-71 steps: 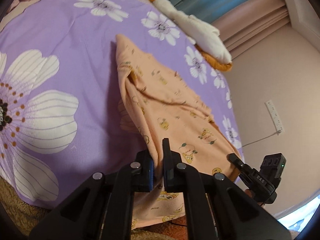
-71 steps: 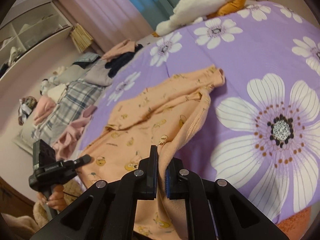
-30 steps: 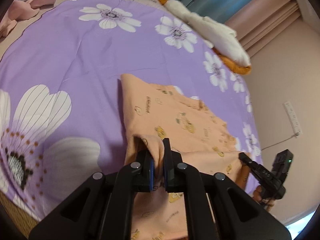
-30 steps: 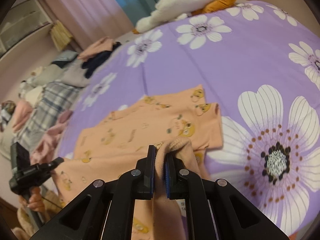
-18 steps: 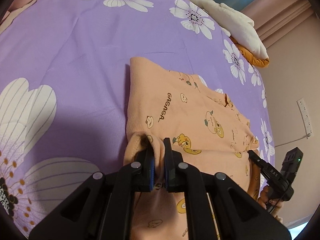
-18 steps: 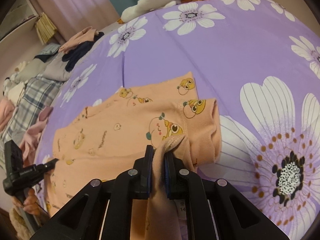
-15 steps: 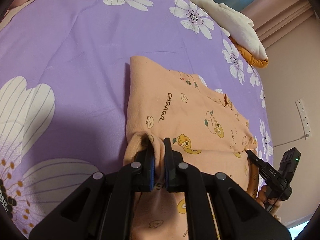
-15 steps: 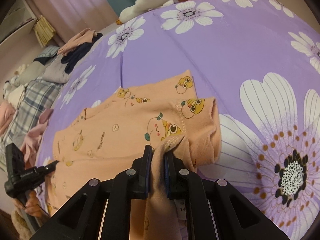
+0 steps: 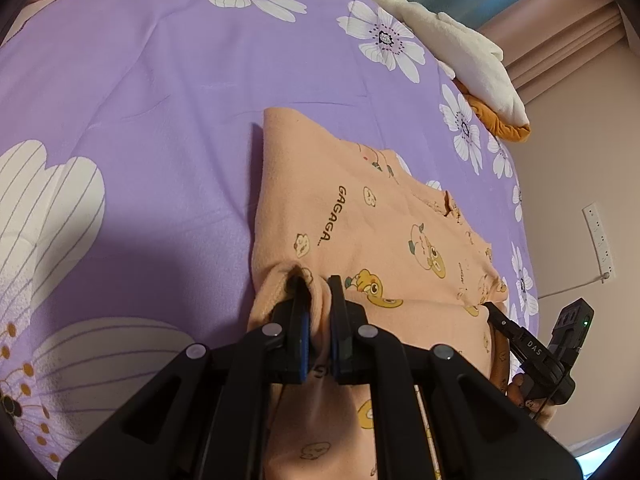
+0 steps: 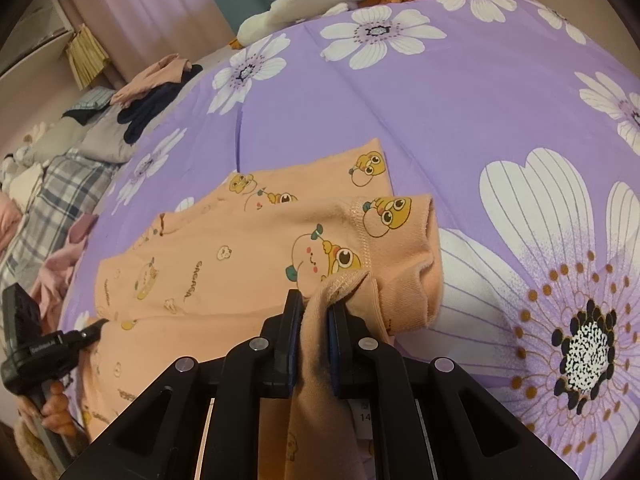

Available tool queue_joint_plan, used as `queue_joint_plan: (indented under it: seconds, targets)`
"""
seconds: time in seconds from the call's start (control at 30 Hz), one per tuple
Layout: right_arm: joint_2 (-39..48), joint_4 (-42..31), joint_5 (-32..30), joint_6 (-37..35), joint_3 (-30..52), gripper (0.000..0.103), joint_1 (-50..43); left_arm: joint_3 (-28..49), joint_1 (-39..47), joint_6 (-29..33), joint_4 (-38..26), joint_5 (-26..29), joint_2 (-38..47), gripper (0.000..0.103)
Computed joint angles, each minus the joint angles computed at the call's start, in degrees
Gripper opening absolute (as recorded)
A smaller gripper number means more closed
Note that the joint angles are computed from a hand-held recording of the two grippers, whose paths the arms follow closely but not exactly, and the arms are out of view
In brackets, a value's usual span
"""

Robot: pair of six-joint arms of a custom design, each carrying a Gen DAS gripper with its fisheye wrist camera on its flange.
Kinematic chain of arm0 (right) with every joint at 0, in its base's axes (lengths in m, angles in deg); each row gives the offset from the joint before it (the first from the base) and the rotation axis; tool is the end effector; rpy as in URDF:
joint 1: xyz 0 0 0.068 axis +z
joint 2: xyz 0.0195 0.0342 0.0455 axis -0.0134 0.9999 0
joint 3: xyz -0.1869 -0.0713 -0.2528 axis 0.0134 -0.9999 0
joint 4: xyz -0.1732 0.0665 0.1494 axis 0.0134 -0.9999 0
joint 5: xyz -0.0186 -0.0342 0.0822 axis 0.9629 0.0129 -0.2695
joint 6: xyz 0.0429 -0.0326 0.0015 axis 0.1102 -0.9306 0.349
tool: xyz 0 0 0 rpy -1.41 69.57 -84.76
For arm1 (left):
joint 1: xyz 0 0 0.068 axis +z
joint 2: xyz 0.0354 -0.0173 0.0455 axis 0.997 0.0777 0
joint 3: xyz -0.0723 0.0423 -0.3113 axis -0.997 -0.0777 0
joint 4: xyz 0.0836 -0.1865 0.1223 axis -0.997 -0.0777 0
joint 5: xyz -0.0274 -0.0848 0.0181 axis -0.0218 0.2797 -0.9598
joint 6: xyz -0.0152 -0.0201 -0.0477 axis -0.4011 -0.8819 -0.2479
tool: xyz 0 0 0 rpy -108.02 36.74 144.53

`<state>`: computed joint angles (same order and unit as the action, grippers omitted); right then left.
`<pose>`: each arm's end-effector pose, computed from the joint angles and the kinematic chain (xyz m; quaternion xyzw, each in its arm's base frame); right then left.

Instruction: Fold small clothes

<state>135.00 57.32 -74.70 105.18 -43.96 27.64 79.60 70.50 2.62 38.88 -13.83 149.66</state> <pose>0.1946 0.1095 0.1985 0.0051 0.9303 0.2231 0.2913 0.1503 -0.0493 0.1871 -0.1679 0.9106 -0.2711 0.2629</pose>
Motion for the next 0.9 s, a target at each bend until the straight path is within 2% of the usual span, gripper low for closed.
queue_joint_plan:
  seconds: [0.9]
  targets:
    - [1.15, 1.6, 4.09, -0.3, -0.15, 0.008, 1.99, -0.2, -5.59, -0.25, 1.45, -7.65, 0.35, 0.008]
